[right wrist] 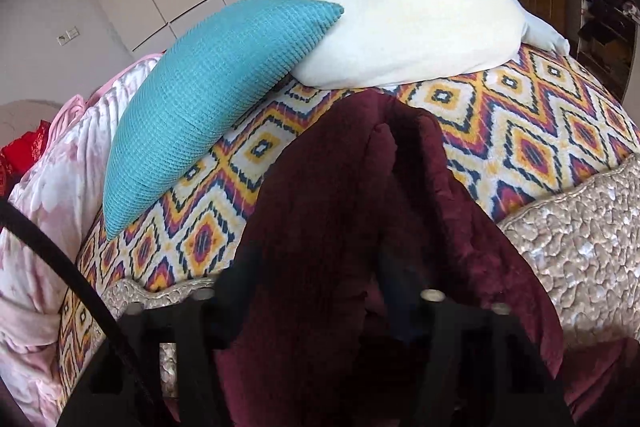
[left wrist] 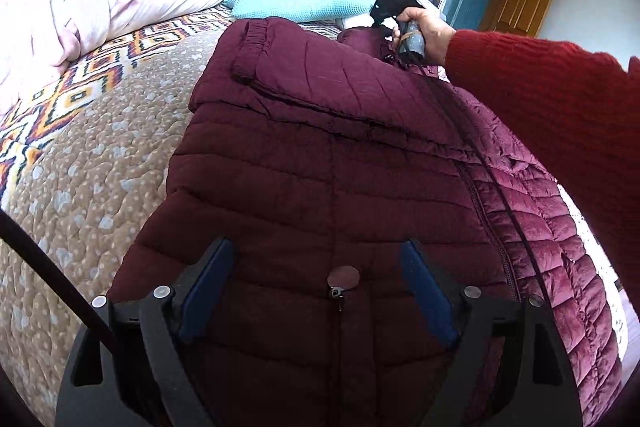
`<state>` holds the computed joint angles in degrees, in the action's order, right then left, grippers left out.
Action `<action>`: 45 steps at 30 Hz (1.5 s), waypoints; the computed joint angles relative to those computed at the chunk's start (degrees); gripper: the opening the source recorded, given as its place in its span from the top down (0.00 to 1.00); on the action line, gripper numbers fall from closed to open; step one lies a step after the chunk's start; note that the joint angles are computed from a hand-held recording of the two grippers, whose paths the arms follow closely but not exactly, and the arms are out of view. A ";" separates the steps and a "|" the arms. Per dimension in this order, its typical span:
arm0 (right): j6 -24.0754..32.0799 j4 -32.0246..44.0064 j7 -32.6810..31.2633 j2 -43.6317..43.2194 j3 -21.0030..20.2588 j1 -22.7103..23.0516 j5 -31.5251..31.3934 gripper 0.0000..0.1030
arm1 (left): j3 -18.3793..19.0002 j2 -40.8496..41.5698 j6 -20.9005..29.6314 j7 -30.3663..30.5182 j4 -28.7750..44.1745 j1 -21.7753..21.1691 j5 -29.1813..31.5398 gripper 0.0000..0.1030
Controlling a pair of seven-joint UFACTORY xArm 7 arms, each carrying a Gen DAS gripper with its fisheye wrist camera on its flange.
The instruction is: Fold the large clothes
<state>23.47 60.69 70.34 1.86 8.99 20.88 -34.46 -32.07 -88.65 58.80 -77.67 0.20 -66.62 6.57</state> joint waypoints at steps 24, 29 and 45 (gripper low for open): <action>50.70 -20.93 2.45 -63.68 29.58 28.34 39.43 0.66 | 1.60 -8.52 1.64 -0.53 -2.97 -2.96 -0.46 0.16; 59.12 -12.34 -2.78 -64.14 31.93 20.68 35.15 0.66 | 1.56 -7.81 1.30 -0.37 -2.73 -2.49 -0.60 0.16; 17.73 -24.20 -1.68 -34.17 31.06 10.09 31.73 0.64 | 1.52 -5.59 0.25 -0.17 -2.09 -1.22 -0.67 0.16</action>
